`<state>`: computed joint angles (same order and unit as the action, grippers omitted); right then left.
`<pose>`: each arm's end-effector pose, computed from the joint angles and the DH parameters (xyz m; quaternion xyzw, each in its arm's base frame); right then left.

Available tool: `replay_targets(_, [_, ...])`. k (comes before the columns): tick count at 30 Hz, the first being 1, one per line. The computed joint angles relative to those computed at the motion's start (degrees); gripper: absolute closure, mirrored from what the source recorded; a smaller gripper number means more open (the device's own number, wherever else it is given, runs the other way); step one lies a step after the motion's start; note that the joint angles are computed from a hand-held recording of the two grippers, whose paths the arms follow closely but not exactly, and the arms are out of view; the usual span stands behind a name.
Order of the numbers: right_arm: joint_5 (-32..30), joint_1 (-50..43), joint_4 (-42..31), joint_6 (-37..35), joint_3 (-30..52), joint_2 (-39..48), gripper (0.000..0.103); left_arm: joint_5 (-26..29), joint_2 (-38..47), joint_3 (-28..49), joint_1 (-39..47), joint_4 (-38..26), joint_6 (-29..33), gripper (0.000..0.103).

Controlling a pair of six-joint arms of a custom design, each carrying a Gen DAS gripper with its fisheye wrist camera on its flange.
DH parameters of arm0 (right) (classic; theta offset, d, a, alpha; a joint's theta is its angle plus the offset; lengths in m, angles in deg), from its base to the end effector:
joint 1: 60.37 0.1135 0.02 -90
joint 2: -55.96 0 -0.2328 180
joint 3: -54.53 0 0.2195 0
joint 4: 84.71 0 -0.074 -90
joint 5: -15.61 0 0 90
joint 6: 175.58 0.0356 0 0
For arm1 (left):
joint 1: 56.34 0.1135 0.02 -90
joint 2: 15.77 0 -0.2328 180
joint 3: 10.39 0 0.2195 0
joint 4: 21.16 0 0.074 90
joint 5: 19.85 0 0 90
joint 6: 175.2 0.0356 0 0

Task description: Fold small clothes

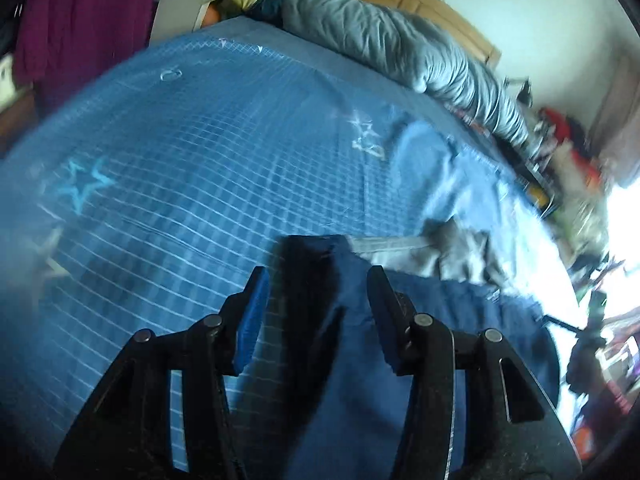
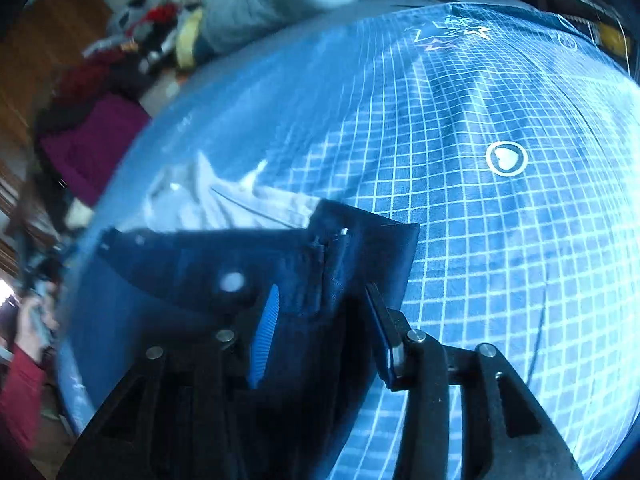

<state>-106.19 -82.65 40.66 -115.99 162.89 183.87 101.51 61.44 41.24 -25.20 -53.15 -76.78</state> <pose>0.3757 -0.1337 0.1234 -0.1051 0.9475 0.1844 0.2390 0.2000 0.0992 0.1576 -0.1081 0.9212 -0.1532 0.3408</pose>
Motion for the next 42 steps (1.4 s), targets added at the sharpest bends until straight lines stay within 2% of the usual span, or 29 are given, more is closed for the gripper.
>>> replay_targets(2, [0.54, 0.76, 3.18, 1.22, -1.69, 0.07, 0.054, -2.89, 0.51, 1.12, -1.53, -1.82, 3.69, 0.054])
replay_targets(4, [-1.38, 0.69, 2.33, 1.42, -1.15, 0.93, 0.053, -4.95, 2.14, 2.62, -3.55, -3.08, 6.86, 0.054])
replay_targets(7, [-0.91, 1.1, 3.69, -0.15, -3.41, -0.36, 0.052, -6.06, 5.23, 4.14, -6.39, -2.53, 7.27, 0.054])
replay_targets(11, [0.77, 1.81, 6.0, -1.12, -5.45, -1.6, 0.057, -12.16, 9.42, 4.77, -13.57, 2.81, 3.9, 0.056])
replay_targets(12, [1.07, 2.13, 6.94, -0.62, -6.47, -2.25, 0.059, -13.85, 11.44, 5.51, -14.88, 4.04, 3.55, 0.058])
replay_targets(14, [1.31, 2.2, 8.42, 0.03, -7.67, -2.91, 0.062, -15.03, 13.53, 6.09, -16.73, 4.71, 3.23, 0.08])
replay_targets(15, [1.19, 1.99, 9.19, -0.02, -8.44, -3.3, 0.062, -15.13, 13.62, 5.67, -17.46, 5.43, 3.13, 0.082])
replay_targets(21, [2.19, 1.55, 18.75, 0.29, -16.45, -8.02, 0.06, -16.31, 11.81, 2.36, -18.22, 9.91, 2.75, 0.083])
replay_targets(25, [1.32, 1.55, 14.98, -0.76, -12.66, -4.88, 0.059, -17.13, 14.36, 3.87, -19.24, 9.22, 2.67, 0.082])
replay_targets(28, [0.59, 1.37, 15.94, 0.98, -12.43, -4.29, 0.059, -16.45, 15.56, 3.67, -18.69, 10.94, 1.77, 0.077])
replay_targets(30, [0.44, 1.31, 16.09, 0.84, -12.41, -3.94, 0.06, -17.3, 15.14, 3.25, -19.44, 11.24, 2.1, 0.081])
replay_targets(31, [0.52, 1.42, 15.92, 0.62, -12.32, -3.87, 0.065, -18.19, 14.46, 2.84, -20.15, 11.37, 2.2, 0.091])
replay_targets(32, [0.56, 1.42, 15.59, 0.22, -12.09, -3.87, 0.074, -18.93, 13.81, 2.4, -20.89, 11.71, 2.2, 0.096])
replay_targets(33, [1.92, 1.65, 17.2, 0.35, -13.3, -4.88, 0.09, -20.39, 12.23, 1.3, -21.92, 12.41, 2.2, 0.097])
replay_targets(35, [1.27, 1.58, 19.12, 0.58, -15.22, -6.92, 0.095, -22.91, 8.9, -0.51, -23.7, 13.4, 1.7, 0.098])
replay_targets(38, [-2.51, 0.08, 19.55, 0.49, -16.42, -10.63, 0.097, -19.18, 3.79, 0.05, -21.32, 11.48, 0.02, 0.098])
replay_targets(40, [-4.81, -0.88, 16.92, 0.99, -13.16, -10.22, 0.098, -17.94, 3.5, 2.13, -20.79, 9.88, -0.41, 0.098])
replay_targets(42, [-4.59, -0.94, 15.76, 1.44, -10.34, -8.96, 0.101, -20.31, 6.73, 3.95, -22.15, 10.37, -0.29, 0.098])
